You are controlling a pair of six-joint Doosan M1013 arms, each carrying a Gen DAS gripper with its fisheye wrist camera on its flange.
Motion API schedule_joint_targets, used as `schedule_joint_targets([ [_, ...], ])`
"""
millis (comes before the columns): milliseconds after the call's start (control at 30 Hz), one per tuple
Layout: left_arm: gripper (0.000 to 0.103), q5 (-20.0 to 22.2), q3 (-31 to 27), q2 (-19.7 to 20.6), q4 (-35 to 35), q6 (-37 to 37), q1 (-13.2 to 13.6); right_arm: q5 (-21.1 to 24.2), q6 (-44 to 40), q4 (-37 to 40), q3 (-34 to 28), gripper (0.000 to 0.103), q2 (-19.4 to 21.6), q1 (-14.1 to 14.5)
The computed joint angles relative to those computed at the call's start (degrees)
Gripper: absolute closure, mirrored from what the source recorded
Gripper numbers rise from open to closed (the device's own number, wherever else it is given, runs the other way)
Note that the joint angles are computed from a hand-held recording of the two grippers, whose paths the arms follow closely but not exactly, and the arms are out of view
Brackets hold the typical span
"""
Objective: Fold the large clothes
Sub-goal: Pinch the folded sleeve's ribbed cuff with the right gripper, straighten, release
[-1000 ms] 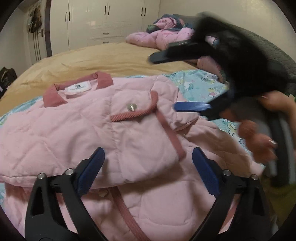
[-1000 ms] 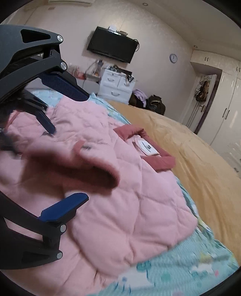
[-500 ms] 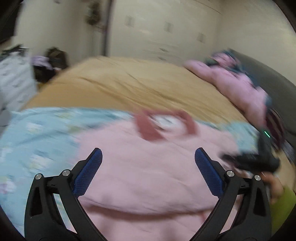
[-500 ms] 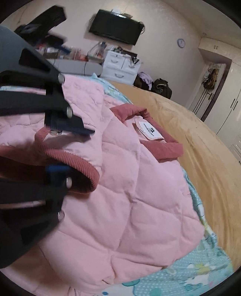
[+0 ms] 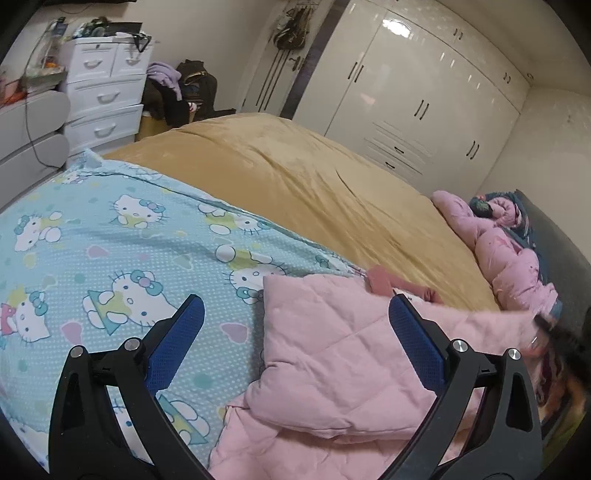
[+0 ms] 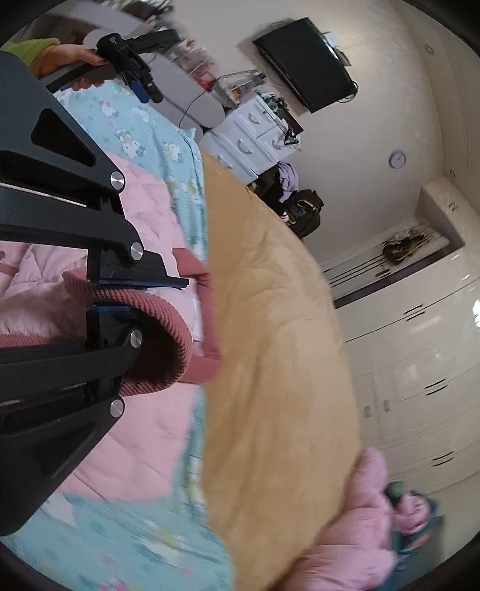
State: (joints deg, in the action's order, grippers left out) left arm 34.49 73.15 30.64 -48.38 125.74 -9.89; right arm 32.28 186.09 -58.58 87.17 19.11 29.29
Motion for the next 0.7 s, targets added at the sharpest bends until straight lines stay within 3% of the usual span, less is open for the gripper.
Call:
schedule_joint_targets([
  [300, 0.011, 3.4, 0.3, 0.9, -1.4, 7.2, -2.0, 3.4, -2.6, 2.5, -0.2, 0.097, -0.3, -0.5],
  [367, 0.019, 3.8, 0.5, 1.2, -1.4, 8.6, -2.5, 3.4, -2.1, 2.9, 0.2, 0.097, -0.3, -0.5],
  [500, 0.05, 7.3, 0.2, 2.2, -2.5, 11.0, -3.1, 4.0, -2.7, 5.6, 0.6, 0.097, 0.0, -0.7],
  [633, 0.065, 10.3, -0.1, 2.9, -1.4, 12.7, -4.0, 3.7, -2.7, 7.0, 1.2, 0.097, 0.3, -0.8],
  [700, 0.065, 11.4, -0.3, 3.3, -0.7, 12.6, -4.2, 4.1, -3.4, 8.1, 1.1, 0.097, 0.5, -0.8],
])
